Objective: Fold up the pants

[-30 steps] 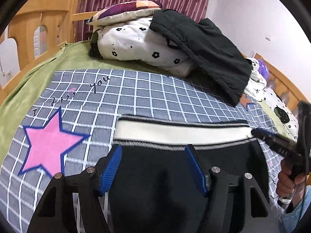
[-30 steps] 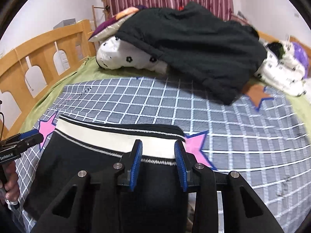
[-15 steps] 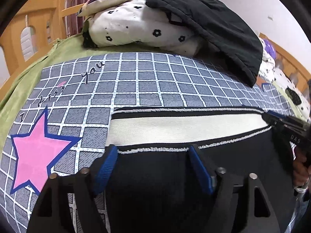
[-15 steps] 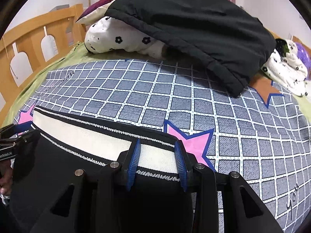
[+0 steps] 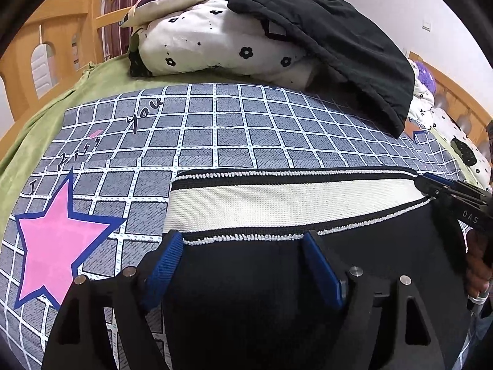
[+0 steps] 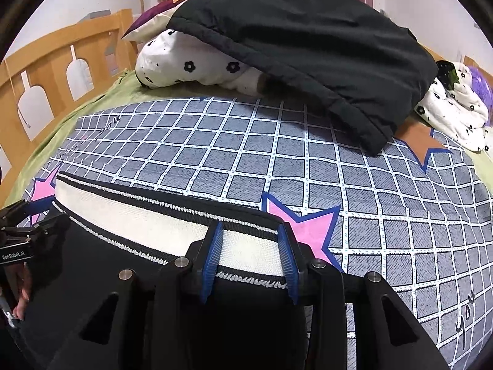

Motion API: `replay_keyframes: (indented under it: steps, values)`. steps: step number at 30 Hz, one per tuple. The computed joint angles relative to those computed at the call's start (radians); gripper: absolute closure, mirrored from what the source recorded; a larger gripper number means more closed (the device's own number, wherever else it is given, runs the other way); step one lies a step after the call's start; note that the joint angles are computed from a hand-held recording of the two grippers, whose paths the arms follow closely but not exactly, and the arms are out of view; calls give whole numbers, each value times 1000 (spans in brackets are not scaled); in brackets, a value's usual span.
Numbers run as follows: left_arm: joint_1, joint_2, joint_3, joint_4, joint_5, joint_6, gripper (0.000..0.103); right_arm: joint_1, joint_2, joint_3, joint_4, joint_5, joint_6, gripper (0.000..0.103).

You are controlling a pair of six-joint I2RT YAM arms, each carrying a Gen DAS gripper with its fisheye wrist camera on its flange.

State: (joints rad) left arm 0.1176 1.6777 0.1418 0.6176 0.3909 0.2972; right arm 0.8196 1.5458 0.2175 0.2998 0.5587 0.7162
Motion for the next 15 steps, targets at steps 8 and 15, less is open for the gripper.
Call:
replay_keyframes:
  steps: [8,15]
  values:
    - [-1,3,19,-38,9,2,22,35,24,29,-45,57,6,67]
    - [-88,-47,-20,25,-115,-38,27,26,15,23,-41,44,5,66]
